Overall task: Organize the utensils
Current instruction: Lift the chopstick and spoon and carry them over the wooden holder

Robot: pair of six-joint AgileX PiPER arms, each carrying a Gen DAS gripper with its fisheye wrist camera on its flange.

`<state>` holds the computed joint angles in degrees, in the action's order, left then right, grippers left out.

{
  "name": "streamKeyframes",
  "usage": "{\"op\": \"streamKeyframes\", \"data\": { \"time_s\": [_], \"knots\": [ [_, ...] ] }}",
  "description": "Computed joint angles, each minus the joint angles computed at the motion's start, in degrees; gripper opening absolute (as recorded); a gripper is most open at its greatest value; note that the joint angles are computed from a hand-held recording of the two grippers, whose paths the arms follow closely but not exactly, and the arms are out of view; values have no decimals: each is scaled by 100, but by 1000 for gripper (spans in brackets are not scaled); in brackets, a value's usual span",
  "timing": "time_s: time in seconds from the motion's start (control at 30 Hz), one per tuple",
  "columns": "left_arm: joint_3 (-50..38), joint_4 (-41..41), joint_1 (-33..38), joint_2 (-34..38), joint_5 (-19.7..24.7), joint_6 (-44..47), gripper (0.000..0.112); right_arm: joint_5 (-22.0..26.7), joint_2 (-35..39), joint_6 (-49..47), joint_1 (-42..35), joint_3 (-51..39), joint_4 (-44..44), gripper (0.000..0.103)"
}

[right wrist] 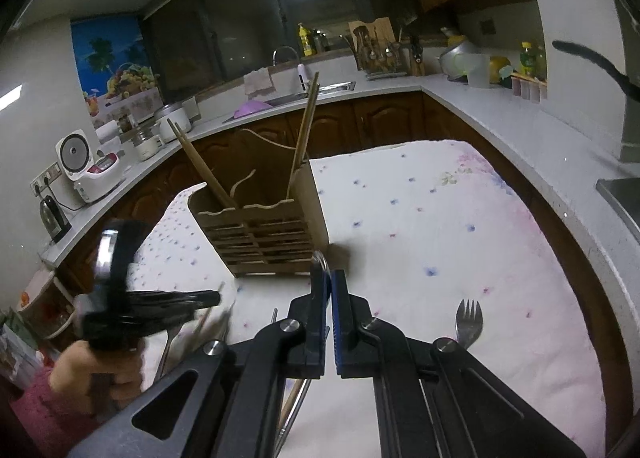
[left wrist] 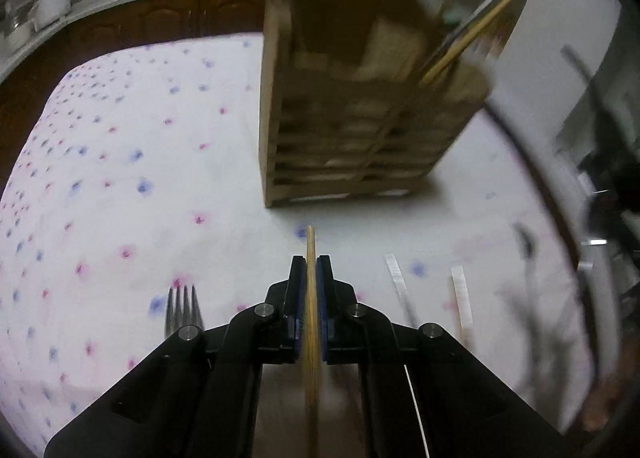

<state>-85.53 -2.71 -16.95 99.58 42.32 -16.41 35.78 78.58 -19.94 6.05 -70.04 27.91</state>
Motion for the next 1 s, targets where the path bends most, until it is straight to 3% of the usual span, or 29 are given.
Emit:
{"op": "streamKeyframes", "data": {
  "time_s": [0.2, 0.37, 0.67, 1.0],
  "knots": [
    [562, -232, -34, -1323, -209, 153, 4, 3, -22, 134, 113, -232, -283, 2],
    [593, -190, 29, -1874, -97, 116, 4, -43, 8, 317, 293, -479, -594, 2],
    [477, -67, 106, -2082, -286, -3, 4, -258, 139, 594, 505, -859, -975, 2],
    [-150, 436, 140, -2035, -705, -482, 4, -867, 519, 1215, 714, -1308, -1585, 2]
  ]
}}
